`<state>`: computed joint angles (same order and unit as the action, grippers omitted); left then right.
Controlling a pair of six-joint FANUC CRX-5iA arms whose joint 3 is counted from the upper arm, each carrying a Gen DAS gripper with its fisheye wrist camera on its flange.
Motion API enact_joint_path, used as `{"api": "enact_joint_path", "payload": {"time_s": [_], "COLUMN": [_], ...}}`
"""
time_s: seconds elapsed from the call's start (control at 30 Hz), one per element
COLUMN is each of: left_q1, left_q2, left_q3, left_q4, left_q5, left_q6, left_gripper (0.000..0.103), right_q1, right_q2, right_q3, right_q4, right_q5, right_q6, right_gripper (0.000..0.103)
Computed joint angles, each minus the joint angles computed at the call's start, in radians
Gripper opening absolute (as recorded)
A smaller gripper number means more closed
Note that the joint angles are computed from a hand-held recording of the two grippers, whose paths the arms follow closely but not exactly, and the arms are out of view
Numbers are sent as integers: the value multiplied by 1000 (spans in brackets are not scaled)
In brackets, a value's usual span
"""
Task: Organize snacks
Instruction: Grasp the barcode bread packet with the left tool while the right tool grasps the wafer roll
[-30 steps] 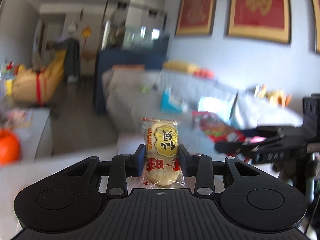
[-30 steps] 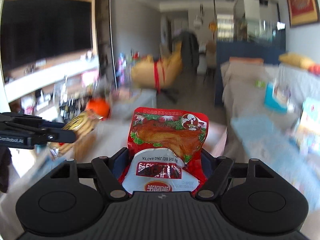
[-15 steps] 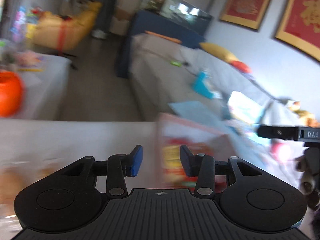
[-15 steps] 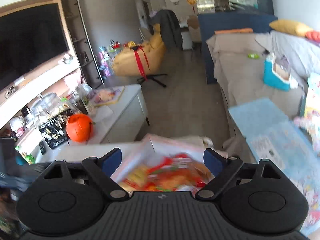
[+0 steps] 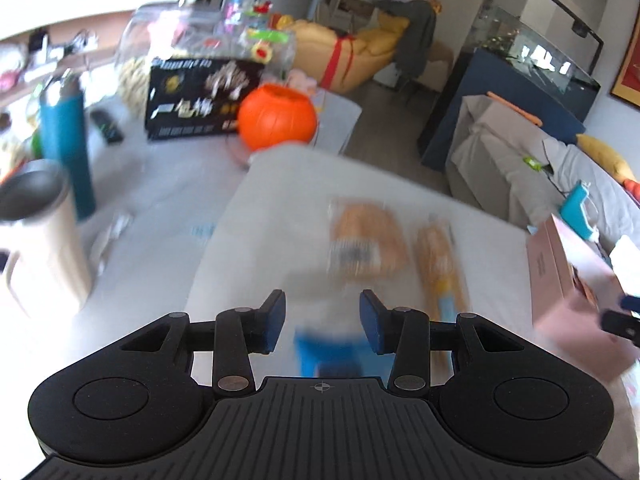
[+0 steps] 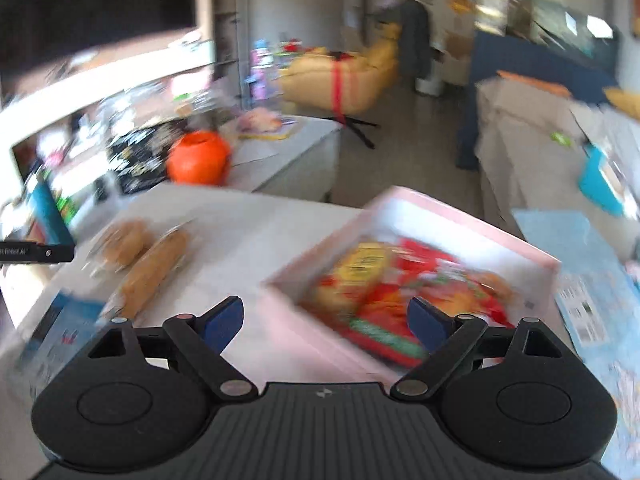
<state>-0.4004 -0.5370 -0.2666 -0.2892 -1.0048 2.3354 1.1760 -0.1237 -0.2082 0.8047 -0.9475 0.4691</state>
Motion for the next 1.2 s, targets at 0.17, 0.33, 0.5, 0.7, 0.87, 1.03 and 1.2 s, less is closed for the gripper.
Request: {"api": "enact_joint_path", "payload": {"time_s": [0.17,0.33,0.5,0.7,0.87,1.03,1.2], "left_q1": [20,158,145,106,84,80,-11], "left_q2": [-98,-152,-136,80,198,220,267], "left_q3": [-78,-206,-157,18,74,64,144], "left_q4": [92,357,201,65,27,53,10], "left_q5": [-1,92,194,172,153,206,102], "left_q6": [-76,-350,-189,-117,-94,-146,-208], "left_gripper": [45,45,45,45,51,52,54], "right_q1": [60,72,46,29,48,97,148], "right_q2": [104,242,307,375,320,158,27], "right_q3": [123,312,407,453,382,188,33], "right_q4": [-108,-235,-374,-377,-381,-330,-256], "right_q5": [-6,-95,-53,-13,-54,-60,-70], "right_q6": [152,262,317,242,310,270,151], "right_gripper": [90,91,91,59,42,41,42]}}
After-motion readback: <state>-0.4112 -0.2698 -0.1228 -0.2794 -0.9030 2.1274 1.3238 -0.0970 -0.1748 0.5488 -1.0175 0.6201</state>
